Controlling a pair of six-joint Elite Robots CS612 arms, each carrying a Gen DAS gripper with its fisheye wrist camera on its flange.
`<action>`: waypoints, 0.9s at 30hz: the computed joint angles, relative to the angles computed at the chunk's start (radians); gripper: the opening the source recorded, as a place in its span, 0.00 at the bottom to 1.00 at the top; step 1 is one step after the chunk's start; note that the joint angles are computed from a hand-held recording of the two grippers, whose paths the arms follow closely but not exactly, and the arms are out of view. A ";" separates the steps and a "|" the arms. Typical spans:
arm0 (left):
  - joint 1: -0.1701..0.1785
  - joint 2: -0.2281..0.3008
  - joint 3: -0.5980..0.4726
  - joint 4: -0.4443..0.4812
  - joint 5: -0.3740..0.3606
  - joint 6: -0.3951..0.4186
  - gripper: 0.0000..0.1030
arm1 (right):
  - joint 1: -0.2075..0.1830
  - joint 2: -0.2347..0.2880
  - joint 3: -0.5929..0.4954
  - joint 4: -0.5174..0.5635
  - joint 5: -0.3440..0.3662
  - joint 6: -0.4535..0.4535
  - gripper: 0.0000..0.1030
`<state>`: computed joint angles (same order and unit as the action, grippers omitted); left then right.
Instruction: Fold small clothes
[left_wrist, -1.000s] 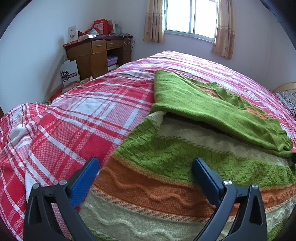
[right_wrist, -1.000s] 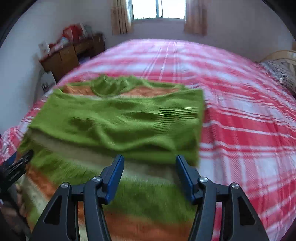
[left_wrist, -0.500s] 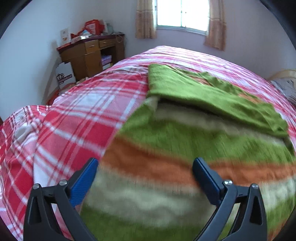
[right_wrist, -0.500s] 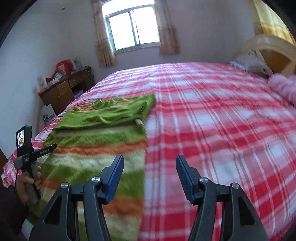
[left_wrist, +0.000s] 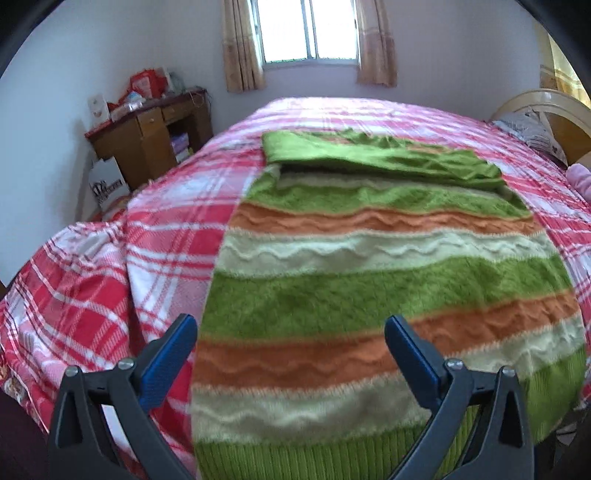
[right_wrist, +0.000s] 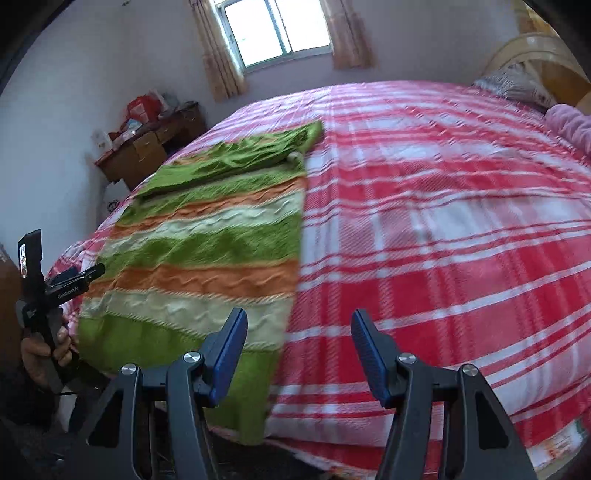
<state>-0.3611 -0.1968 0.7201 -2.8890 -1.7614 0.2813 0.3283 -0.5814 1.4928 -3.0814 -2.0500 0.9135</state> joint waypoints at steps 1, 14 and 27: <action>0.000 -0.001 0.002 0.010 0.007 -0.003 1.00 | -0.001 0.004 -0.009 0.008 0.019 -0.009 0.58; 0.027 -0.005 0.018 -0.032 0.016 -0.010 1.00 | 0.018 0.030 -0.025 -0.006 0.099 0.063 0.58; 0.028 -0.019 0.043 -0.084 0.003 -0.004 1.00 | 0.026 0.054 -0.068 0.041 0.160 0.033 0.55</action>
